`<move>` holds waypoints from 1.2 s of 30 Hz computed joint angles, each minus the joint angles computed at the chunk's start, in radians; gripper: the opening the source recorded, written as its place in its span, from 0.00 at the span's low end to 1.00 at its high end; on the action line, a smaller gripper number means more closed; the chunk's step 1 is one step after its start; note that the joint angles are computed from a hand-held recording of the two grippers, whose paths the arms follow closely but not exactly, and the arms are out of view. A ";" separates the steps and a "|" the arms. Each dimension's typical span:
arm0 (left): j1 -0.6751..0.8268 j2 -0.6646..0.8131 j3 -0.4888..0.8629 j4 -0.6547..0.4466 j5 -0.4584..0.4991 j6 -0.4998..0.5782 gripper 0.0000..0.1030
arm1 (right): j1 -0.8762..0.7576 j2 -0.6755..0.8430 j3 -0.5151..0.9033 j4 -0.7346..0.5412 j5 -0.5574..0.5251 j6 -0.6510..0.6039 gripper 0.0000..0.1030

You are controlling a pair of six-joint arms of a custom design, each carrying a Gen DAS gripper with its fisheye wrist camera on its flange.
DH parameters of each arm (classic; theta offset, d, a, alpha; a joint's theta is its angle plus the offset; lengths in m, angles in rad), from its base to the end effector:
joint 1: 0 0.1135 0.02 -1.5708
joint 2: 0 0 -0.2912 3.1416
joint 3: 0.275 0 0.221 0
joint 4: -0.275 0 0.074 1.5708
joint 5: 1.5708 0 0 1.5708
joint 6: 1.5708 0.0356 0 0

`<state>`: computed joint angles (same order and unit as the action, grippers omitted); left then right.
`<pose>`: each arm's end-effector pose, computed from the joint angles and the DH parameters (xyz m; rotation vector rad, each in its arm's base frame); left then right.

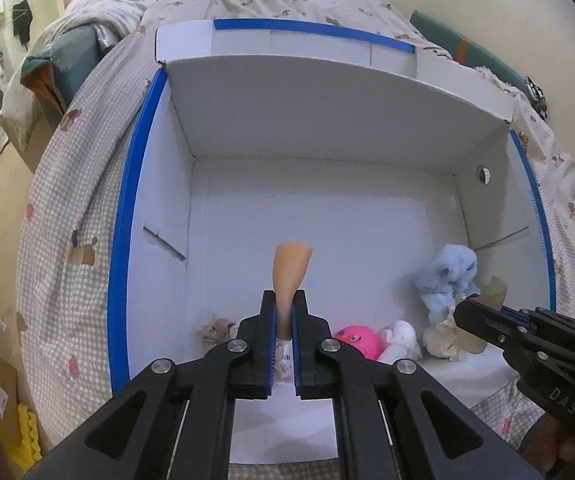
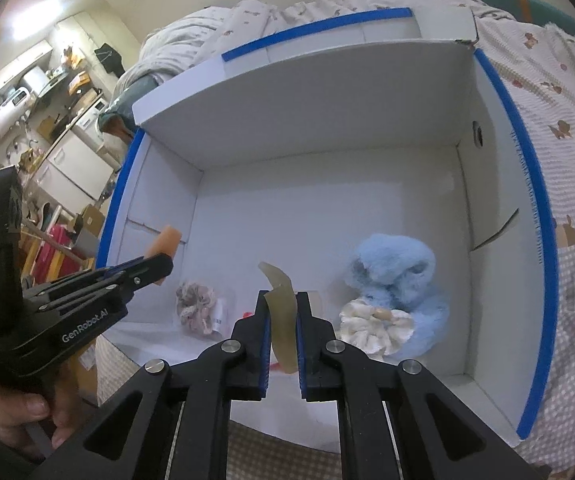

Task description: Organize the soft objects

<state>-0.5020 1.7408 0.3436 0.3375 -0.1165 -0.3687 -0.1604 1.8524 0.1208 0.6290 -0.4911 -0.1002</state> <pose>0.1936 -0.1016 0.1060 0.1350 2.6232 -0.1505 0.1741 -0.0112 0.0796 -0.0760 2.5674 0.5576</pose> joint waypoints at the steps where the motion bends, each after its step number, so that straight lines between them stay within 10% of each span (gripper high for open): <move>1: -0.001 0.002 -0.001 0.002 -0.002 -0.002 0.05 | 0.001 0.003 0.001 -0.001 0.000 0.001 0.11; 13: -0.040 0.042 0.016 -0.016 0.013 -0.025 0.18 | -0.011 -0.001 0.005 -0.018 -0.007 -0.005 0.13; 18: -0.066 0.037 0.012 -0.026 -0.037 -0.049 0.50 | -0.021 0.009 0.008 -0.018 -0.008 -0.001 0.17; 21: -0.073 0.025 0.001 -0.016 -0.054 -0.058 0.55 | -0.036 0.012 0.009 -0.017 -0.012 0.007 0.33; 24: -0.072 0.020 0.002 -0.020 -0.054 -0.044 0.55 | -0.066 0.000 -0.007 0.014 -0.022 0.033 0.77; 36: -0.080 -0.039 -0.018 -0.018 -0.056 -0.039 0.55 | -0.064 -0.076 -0.038 0.047 0.019 0.036 1.00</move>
